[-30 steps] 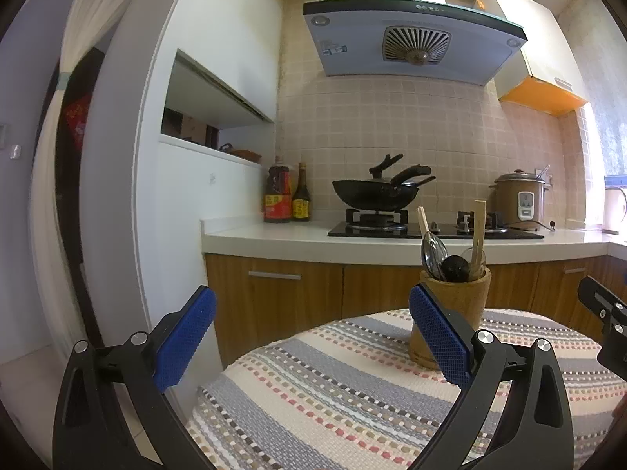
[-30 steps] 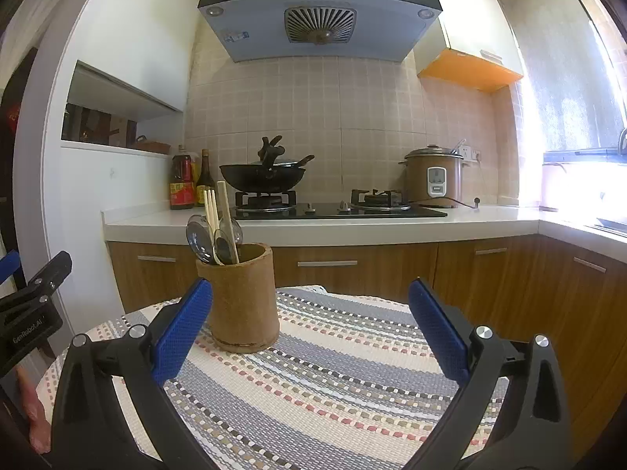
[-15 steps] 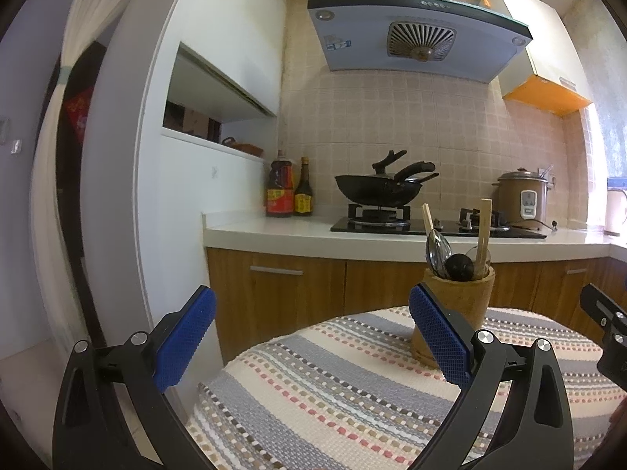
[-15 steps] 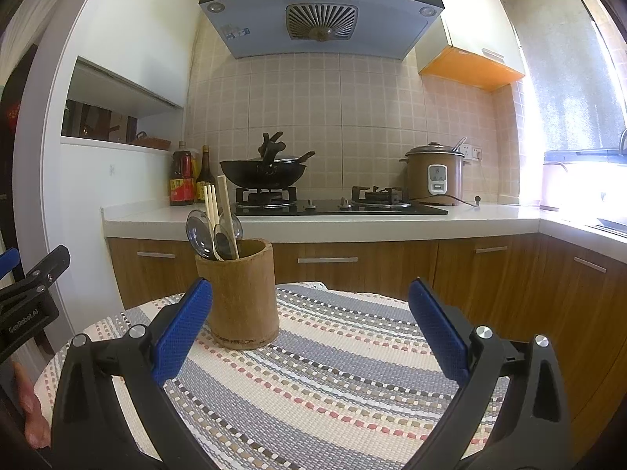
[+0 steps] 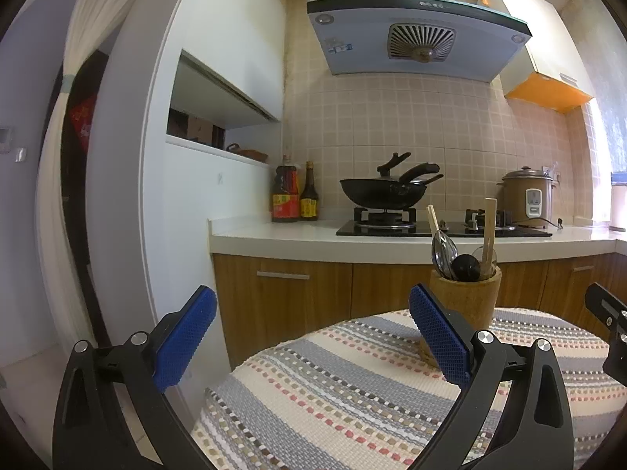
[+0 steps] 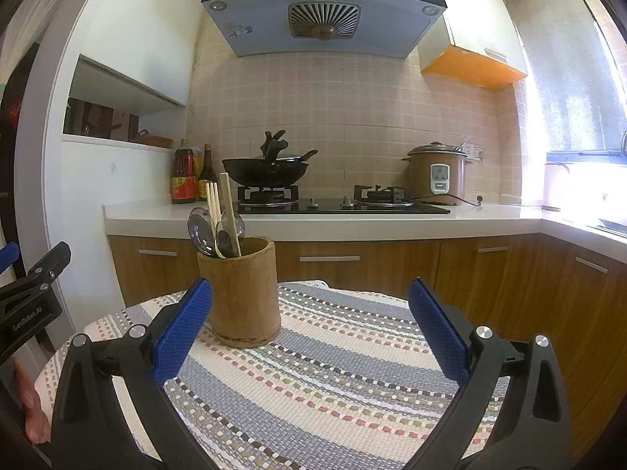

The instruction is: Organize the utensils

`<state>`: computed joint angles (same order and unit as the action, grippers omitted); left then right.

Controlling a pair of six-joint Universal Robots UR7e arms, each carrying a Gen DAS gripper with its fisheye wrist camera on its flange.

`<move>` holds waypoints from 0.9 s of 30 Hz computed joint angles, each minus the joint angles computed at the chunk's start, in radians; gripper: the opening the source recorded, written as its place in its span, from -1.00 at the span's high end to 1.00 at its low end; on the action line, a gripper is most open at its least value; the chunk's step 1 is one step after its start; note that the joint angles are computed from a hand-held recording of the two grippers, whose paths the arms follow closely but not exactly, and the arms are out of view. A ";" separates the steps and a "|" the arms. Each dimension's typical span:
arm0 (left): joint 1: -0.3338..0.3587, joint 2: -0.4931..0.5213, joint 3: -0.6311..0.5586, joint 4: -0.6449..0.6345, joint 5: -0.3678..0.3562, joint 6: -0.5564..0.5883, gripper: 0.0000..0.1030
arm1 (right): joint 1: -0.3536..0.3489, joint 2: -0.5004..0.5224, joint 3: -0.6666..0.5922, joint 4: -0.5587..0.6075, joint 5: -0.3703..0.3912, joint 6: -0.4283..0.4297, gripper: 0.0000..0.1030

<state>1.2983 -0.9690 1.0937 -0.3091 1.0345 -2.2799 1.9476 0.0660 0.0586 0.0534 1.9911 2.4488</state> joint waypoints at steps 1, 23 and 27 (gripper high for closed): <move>-0.001 -0.001 0.003 -0.002 0.000 0.001 -0.85 | 0.000 -0.013 0.028 -0.012 0.000 0.001 -0.85; -0.004 0.021 -0.035 0.048 0.004 0.000 -0.85 | -0.004 -0.071 0.147 -0.085 0.004 0.006 -0.85; -0.004 0.020 -0.027 0.039 0.006 0.014 -0.85 | -0.005 -0.106 0.215 -0.127 0.002 0.006 -0.85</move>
